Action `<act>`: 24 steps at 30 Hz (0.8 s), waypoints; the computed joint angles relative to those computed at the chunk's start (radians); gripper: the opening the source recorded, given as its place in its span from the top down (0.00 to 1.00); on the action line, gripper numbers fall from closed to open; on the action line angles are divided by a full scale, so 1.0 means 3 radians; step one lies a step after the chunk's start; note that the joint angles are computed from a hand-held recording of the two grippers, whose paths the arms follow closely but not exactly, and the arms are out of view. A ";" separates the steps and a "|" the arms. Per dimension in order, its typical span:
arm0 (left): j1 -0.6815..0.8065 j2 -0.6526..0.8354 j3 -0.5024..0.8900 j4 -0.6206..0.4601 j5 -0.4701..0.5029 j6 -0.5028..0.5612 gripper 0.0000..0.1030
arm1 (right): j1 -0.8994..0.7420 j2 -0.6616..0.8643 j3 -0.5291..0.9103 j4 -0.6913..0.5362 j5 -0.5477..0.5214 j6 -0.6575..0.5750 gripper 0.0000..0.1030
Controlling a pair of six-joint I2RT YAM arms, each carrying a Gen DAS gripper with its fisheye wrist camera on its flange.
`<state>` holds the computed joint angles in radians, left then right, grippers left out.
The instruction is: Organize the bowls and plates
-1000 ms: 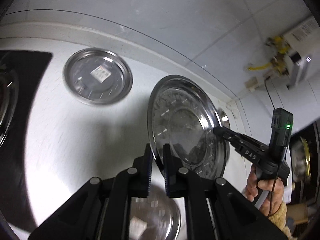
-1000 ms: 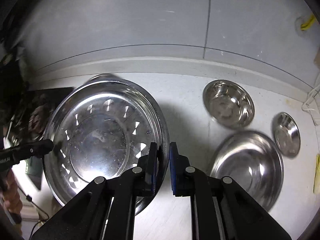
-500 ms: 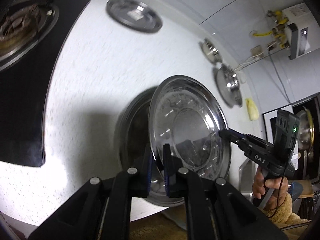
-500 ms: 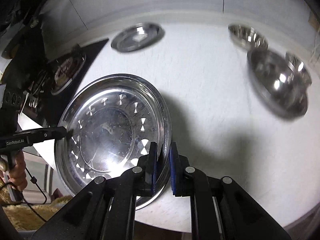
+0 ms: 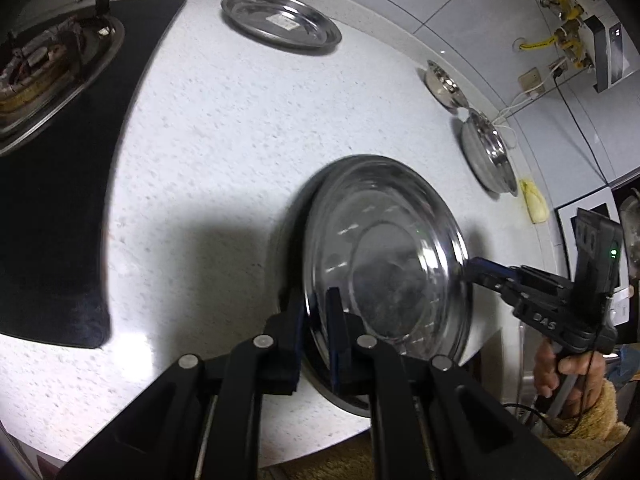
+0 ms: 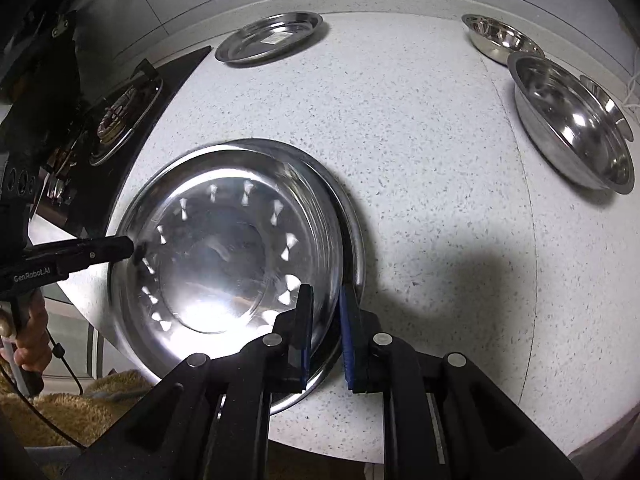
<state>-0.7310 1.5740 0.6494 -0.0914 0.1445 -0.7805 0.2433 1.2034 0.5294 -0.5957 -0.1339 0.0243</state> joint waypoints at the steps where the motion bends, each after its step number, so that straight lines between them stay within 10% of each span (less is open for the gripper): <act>1: 0.0013 -0.0012 -0.0010 0.0004 0.0004 -0.0001 0.91 | -0.0013 -0.0012 0.0012 -0.0023 -0.0018 -0.0028 0.88; 10: 0.0267 -0.0192 0.0302 -0.0421 -0.0192 0.0292 0.86 | -0.0184 0.0081 0.0368 -0.0072 -0.0078 -0.0257 0.71; 14: 0.0736 0.0201 0.0868 -0.0562 -0.0014 0.0445 0.59 | -0.0252 0.0605 0.0860 0.0045 -0.0265 -0.0322 0.59; 24: 0.1546 0.2388 0.3714 -0.1637 0.0124 0.0423 0.57 | -0.0232 0.3194 0.3605 -0.0320 -0.0877 -0.0052 0.43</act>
